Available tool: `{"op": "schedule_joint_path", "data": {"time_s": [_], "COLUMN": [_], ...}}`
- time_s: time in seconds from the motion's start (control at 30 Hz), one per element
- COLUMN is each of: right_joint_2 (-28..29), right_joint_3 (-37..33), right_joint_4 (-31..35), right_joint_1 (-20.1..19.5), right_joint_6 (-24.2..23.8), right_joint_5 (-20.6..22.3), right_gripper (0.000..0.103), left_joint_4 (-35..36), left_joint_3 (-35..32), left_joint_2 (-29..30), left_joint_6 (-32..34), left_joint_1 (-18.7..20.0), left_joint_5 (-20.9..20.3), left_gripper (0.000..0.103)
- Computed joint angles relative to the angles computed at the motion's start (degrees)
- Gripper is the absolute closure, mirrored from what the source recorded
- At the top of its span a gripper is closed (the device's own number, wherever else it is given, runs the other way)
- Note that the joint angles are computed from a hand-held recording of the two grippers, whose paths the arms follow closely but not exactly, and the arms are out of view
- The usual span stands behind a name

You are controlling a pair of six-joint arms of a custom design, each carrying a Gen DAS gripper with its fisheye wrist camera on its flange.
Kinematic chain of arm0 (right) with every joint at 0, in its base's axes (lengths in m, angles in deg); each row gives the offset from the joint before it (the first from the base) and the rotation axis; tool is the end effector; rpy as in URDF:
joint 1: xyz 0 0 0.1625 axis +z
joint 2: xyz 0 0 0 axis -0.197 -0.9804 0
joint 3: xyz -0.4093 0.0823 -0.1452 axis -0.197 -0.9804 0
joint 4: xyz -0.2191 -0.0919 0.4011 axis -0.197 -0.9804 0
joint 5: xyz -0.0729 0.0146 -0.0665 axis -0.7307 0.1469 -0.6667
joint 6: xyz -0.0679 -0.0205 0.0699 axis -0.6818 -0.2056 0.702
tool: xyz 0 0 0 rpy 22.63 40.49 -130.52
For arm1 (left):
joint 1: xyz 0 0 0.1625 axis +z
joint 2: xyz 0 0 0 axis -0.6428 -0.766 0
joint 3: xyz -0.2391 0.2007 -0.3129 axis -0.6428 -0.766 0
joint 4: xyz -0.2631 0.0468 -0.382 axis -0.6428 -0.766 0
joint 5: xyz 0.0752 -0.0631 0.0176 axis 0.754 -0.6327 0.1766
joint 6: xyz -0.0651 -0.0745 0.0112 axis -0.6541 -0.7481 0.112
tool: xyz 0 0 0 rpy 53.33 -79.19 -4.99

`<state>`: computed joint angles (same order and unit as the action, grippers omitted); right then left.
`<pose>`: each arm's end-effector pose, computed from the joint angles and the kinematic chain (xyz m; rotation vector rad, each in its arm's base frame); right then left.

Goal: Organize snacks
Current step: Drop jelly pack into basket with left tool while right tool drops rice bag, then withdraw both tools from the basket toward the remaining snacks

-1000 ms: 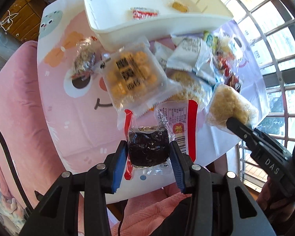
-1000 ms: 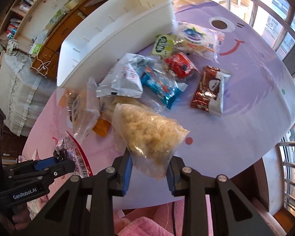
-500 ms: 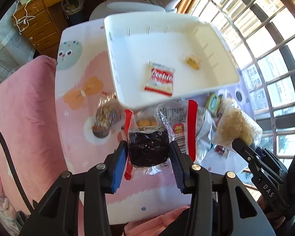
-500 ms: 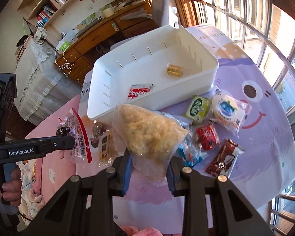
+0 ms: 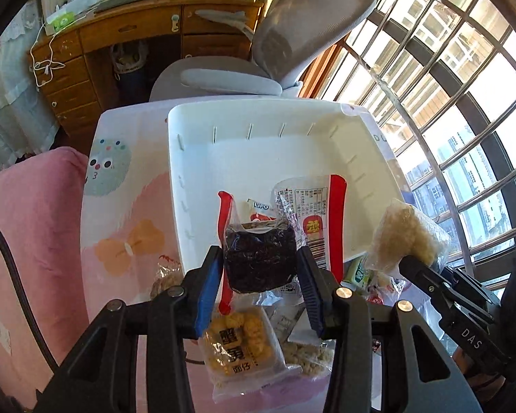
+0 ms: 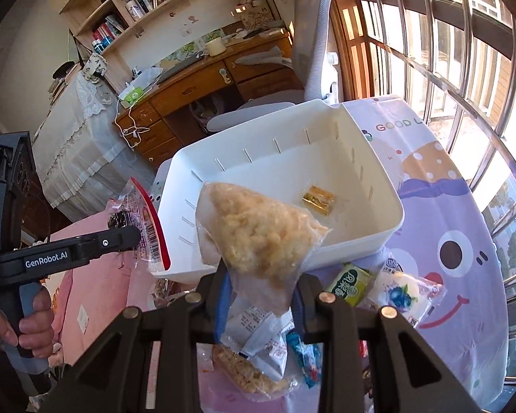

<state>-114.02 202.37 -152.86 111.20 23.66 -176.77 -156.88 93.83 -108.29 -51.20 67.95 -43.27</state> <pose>0.1887 -0.4729 0.3682 0.6718 -2.6928 0.5134 -0.4275 -0.4503 0.1408 -0.0250 2.4912 -0.6647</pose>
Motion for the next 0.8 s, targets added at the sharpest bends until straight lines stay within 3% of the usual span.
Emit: {"op": "schedule_joint_path", "data": {"time_s": [0.23,0.3,0.4,0.53,0.8], "right_joint_2": [2.93,4.13,5.30,5.10,2.29], "right_joint_3": [-1.54,-2.50,-3.55,-3.66,-2.49], "right_joint_4": [-0.89,0.39,2.21,2.89,3.81], "right_joint_1": [-2.88,-3.24,-4.09,-5.22,-5.24], "right_joint_6": [-0.96,-0.11,2.68,5.01,7.09], "right_joint_5": [2.78,1.40,-0.46,-0.81,-1.41], "right_gripper": [0.073,0.072,0.070,0.057,0.056], "left_joint_4": [-1.46,-1.76,-2.23,-2.37,-2.34], "left_joint_3": [0.03,0.14,0.06,0.11,1.35], "left_joint_2": [2.05,2.58,3.18,3.33,1.62], "left_joint_6": [-2.44,-3.35,-3.94,-4.73,-7.07], "left_joint_1": [0.91,1.04,1.18,0.99,-1.21], "left_joint_5": [2.48,3.22,3.10,2.34,2.49], "left_gripper": [0.060,0.057,0.041,0.037,0.032]}}
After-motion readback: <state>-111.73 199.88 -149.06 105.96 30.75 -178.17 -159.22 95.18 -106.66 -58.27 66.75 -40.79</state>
